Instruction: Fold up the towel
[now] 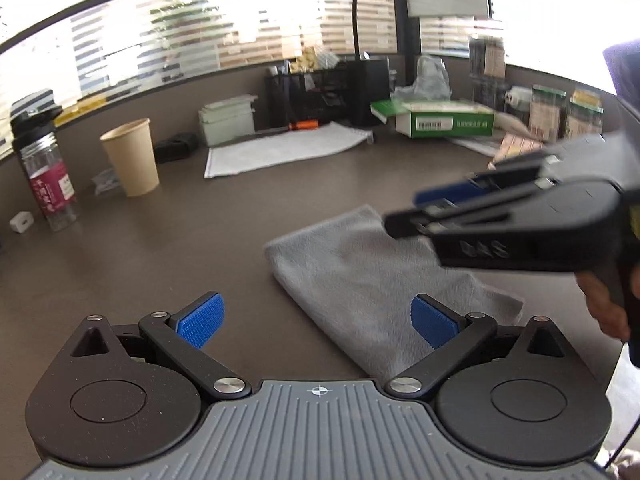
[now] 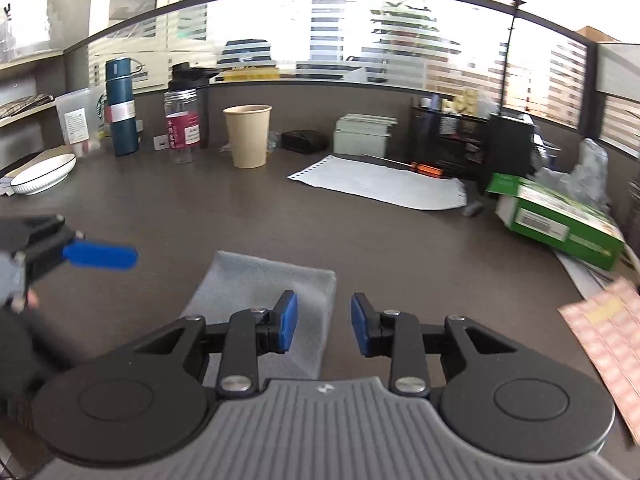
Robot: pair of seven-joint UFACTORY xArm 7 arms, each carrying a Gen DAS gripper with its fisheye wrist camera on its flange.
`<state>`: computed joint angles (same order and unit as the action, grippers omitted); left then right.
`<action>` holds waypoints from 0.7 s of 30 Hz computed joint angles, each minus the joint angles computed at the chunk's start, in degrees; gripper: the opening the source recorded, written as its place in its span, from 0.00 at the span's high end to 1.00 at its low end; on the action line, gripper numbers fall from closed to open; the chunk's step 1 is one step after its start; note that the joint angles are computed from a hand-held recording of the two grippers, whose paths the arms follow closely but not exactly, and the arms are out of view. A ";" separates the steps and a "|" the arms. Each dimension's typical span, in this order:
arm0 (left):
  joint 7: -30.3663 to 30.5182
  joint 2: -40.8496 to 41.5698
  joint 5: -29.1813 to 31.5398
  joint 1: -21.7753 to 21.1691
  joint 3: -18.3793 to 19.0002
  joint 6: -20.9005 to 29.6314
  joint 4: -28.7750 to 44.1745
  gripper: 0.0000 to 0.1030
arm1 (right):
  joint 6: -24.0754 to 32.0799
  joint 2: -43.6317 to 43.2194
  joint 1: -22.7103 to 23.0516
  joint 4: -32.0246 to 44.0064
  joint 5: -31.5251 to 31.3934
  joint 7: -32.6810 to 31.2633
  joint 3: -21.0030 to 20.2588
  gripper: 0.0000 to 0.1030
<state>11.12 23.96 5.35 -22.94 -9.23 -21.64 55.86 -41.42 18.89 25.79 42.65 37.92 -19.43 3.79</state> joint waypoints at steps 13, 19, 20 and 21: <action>-3.71 0.65 4.67 4.02 -2.67 0.19 -0.08 0.01 | 6.17 2.66 -1.24 5.08 0.36 -2.10 -2.03 0.50; -4.90 0.81 6.44 5.60 -3.76 0.35 0.06 0.01 | 6.78 3.98 1.56 7.70 6.90 -6.17 -5.00 0.50; -4.99 0.83 6.57 5.62 -3.73 0.29 0.06 0.01 | 6.18 3.75 1.13 7.31 6.33 -5.46 -4.57 0.50; -5.08 0.83 6.70 5.66 -3.73 0.26 0.06 0.01 | 5.51 3.50 0.65 6.83 5.59 -4.60 -4.11 0.50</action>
<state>6.04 24.79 12.05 -17.28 -12.96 -21.38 55.93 -35.91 22.38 26.43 49.48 43.50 -24.03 -0.33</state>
